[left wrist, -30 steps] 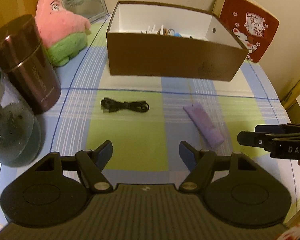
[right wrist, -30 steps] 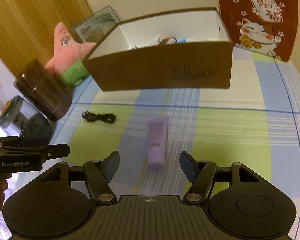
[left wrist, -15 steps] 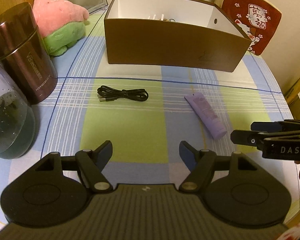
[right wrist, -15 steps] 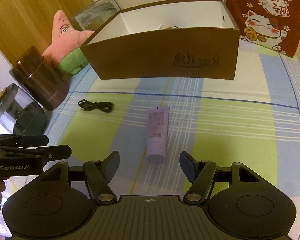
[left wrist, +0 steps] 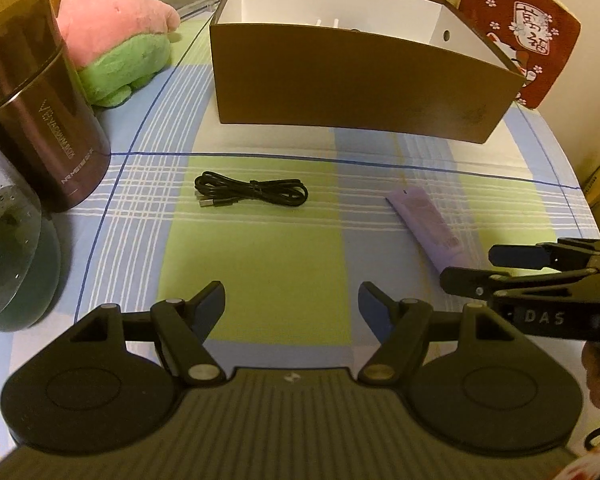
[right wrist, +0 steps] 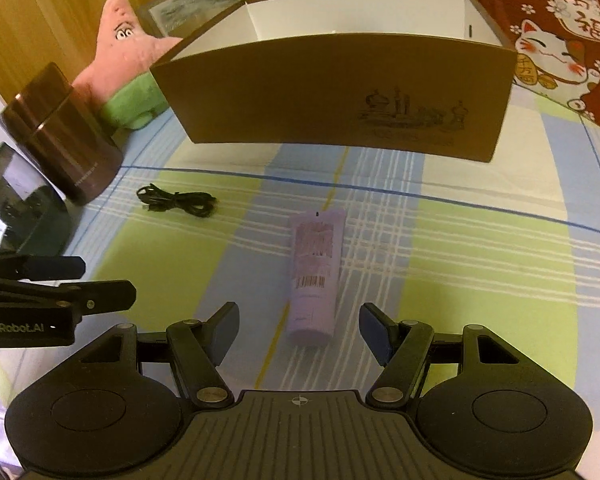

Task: Organize rigid objects
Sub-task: 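Grasp the lavender tube with the right tool while the left tool approaches the black cable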

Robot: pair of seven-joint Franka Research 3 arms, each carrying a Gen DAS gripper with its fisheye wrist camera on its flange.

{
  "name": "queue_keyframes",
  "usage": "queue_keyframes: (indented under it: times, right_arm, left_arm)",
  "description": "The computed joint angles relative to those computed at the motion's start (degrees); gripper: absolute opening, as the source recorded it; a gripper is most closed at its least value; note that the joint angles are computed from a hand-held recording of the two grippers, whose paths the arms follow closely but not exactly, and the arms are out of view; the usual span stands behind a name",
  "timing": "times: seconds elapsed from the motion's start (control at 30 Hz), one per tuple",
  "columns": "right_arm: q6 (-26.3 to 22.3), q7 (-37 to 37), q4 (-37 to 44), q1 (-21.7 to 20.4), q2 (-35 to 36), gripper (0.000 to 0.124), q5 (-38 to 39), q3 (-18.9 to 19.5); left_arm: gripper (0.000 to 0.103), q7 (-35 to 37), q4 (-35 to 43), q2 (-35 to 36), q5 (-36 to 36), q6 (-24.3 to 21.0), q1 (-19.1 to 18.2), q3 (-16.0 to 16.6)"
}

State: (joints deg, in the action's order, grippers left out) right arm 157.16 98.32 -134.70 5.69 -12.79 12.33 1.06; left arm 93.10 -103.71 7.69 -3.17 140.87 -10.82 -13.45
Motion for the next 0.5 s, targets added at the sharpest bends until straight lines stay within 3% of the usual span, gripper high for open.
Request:
queue_keyframes:
  times: [0.4,0.5]
  right_arm:
    - [2.7,2.44,3.53,-0.7,6.44,0.062,-7.54,0.47]
    - [3.33,3.41,3.81,-0.85,7.26,0.045,-10.89,0.52]
  left_arm:
    - [0.07,-2.8,7.67,7.58,4.49,-1.31,-0.61,-0.2]
    - [0.07,-3.64,10.07,9.75,6.2,-1.83,-1.16,-0.15]
